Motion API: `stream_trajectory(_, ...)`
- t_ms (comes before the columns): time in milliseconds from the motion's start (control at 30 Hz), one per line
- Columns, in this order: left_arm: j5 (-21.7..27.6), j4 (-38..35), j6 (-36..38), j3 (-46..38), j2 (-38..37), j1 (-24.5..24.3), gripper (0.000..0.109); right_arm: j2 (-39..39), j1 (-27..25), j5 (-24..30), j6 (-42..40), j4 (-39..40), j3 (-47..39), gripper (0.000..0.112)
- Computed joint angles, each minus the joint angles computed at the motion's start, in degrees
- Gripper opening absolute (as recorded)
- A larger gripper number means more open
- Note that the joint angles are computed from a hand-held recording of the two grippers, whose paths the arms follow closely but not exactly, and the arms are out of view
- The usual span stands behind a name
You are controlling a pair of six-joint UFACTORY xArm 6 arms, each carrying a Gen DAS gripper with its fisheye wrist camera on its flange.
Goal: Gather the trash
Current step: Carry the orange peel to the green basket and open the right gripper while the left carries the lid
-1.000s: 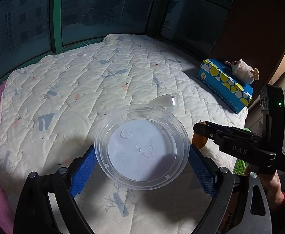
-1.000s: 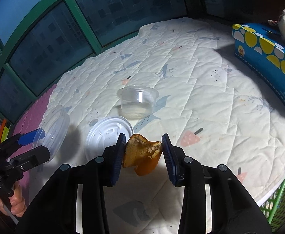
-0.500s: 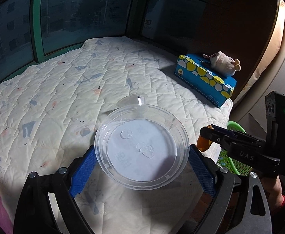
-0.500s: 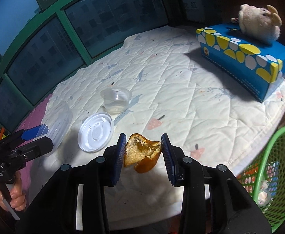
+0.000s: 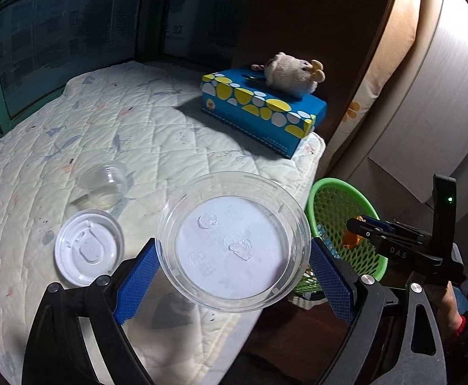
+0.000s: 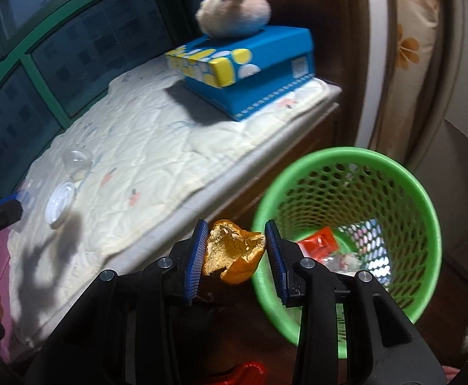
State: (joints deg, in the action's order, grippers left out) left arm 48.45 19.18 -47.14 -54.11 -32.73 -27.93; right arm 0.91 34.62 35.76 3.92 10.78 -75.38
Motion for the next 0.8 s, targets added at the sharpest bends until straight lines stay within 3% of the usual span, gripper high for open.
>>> stream_trajectory(267,-1.8,-1.7,2.0,-7.2,9.7,-3.2,0.089,-2.1,-6.9,0.6,1.6,-1.0,5.8,0.04)
stream_trajectory(800,-3.0,-6.4,7.9,-21.4,26.0,-6.4,0.089,-5.1,-10.9,-1.5,-0.4,3.0,10.0,0.053)
